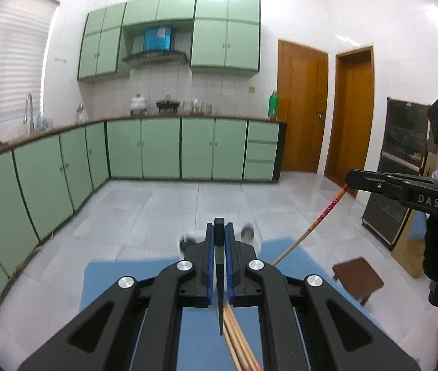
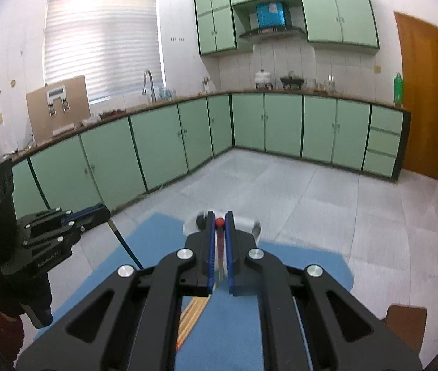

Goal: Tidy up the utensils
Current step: 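Lift both chopsticks and drop them into the white utensil holder, then return to the chopstick bundle and grasp a red chopstick with the right gripper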

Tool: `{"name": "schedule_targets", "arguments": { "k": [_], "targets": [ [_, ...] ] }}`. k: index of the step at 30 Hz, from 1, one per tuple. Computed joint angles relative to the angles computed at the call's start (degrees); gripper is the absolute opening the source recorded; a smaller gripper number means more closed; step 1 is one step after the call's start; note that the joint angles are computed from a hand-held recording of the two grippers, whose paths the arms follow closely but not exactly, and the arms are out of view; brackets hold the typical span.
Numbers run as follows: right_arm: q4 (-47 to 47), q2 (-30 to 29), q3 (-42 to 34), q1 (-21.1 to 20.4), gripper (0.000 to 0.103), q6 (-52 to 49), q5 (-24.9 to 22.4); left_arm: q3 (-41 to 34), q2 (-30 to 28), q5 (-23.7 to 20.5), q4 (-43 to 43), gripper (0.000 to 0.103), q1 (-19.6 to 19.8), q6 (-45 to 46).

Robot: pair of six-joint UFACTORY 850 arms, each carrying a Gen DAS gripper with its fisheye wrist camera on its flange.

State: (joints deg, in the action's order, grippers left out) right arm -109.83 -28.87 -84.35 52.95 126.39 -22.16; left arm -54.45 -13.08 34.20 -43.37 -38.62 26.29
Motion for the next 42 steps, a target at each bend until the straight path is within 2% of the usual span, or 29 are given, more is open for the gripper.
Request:
{"name": "schedule_targets", "arguments": {
  "k": [4,11,16,19,21,23,25,28,31,34,35,38,42],
  "targets": [
    [1.52,-1.31,-4.33,-1.03,0.005,-3.89,-0.28,-3.77,-0.91,2.65,1.07,0.006,0.32,1.57],
    [11.64,-7.77,-13.66,-3.29,0.005,-15.83,0.35,-12.69,-7.18,6.66,1.06,0.006,2.33,4.02],
    [18.98,-12.87,-18.86,-4.66,0.005,-22.07,1.77,-16.71,-12.57,5.14,2.25,0.006,4.30,1.10],
    [24.43,-15.63,-21.79,-5.44,0.005,-26.61,3.18,-18.57,-15.11,1.70,1.94,0.006,5.42,0.01],
    [31.58,-17.82,-24.56,-5.82,0.006,-33.30,4.11,-19.35,-16.29,-0.63,2.45,0.006,5.97,-0.09],
    [38.46,-19.52,-26.70,-6.03,0.007,-39.90,4.21,-19.85,-17.13,-2.39,1.79,0.007,6.22,0.68],
    [41.22,-20.56,-27.72,-6.09,0.009,-42.25,3.81,-19.57,-17.27,-3.14,1.76,0.007,6.20,0.51],
    [38.11,-20.10,-26.35,-5.83,0.022,-37.76,3.63,-18.05,-16.42,-3.26,3.20,0.012,6.16,-1.18],
    [27.74,-17.39,-21.71,-5.25,0.031,-26.33,2.07,-15.54,-14.49,-2.34,4.02,0.019,5.85,-2.13],
    [18.39,-14.06,-15.93,-4.19,0.043,-16.20,-0.61,-12.97,-12.37,-1.85,2.72,0.031,5.14,-1.42],
    [16.13,-13.21,-14.41,-4.03,0.048,-13.95,-0.80,-11.89,-11.71,-1.51,2.46,0.039,4.80,-1.60],
    [9.84,-10.15,-8.08,-2.61,0.067,-6.06,-3.80,-7.72,-9.34,-0.36,0.95,0.054,3.57,-2.60],
    [3.76,-7.12,0.22,0.00,0.086,2.95,-8.15,-2.17,-7.29,-0.62,-0.08,0.061,2.05,-5.80]
  ]
}}
